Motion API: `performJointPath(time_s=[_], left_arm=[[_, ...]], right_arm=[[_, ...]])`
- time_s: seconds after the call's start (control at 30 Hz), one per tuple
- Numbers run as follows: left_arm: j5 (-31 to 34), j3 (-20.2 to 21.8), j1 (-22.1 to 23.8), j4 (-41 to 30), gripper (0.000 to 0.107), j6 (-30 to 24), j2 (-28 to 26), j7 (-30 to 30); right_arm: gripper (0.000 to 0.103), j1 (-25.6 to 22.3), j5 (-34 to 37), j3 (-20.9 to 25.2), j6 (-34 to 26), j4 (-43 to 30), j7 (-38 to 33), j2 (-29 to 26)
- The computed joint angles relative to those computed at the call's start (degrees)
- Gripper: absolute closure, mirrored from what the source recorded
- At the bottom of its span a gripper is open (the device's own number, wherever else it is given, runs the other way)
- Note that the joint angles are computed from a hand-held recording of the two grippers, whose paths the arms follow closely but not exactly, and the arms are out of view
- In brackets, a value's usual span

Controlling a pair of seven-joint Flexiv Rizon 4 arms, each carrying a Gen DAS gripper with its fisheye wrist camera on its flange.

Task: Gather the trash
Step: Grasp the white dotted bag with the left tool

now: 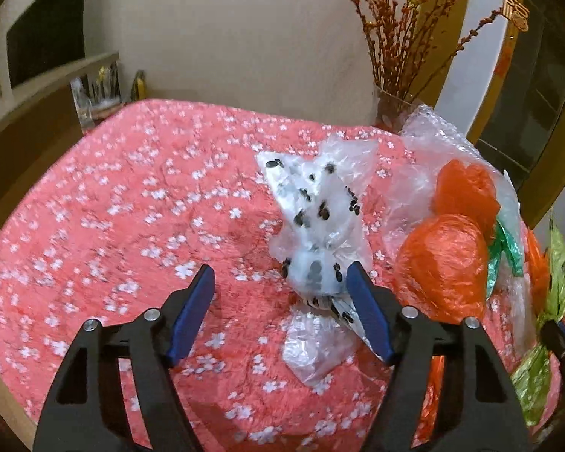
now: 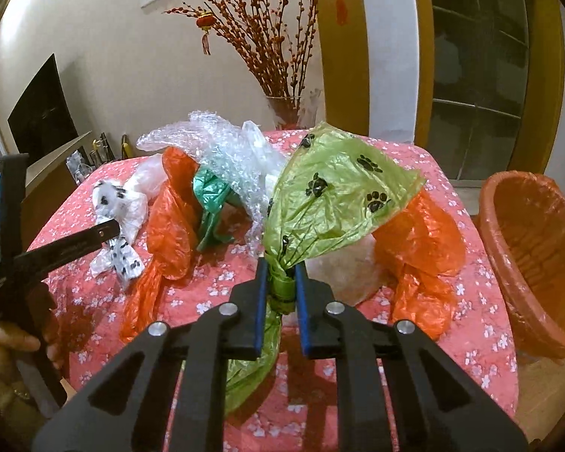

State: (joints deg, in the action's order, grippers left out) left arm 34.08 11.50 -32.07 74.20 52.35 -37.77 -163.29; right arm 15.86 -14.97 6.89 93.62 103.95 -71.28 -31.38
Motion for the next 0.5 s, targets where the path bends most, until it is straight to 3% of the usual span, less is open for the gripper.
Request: performJointPath(time_s=[0.17,0.23,0.33,0.5], left_arm=[[-0.8,-0.7,0.5,-0.7,0.047,0.9,-0.6,1.7],[-1.1,-0.9,0.6,-1.5,0.062,0.7,-1.1,3.3],[-1.6,-0.9,0.4,-1.7,0.074,1.3,-1.5,4.2],[-0.9,0.1,-0.4,-0.1,0.082,3.8,-0.5,3.5]], right_arm=[[0.088,-0.9,0.4,0.5,0.2,1.1,-0.3,0.6],[0.088,-1.1,0.5,0.6,0.1,1.2,-0.4,0.6],[0.088,-1.0,0.7,0.2,0.4,1.7,-0.3,1.0],[0.088,-0.5,0.9,-0.8,1.0,2.4,0.4,1.7]])
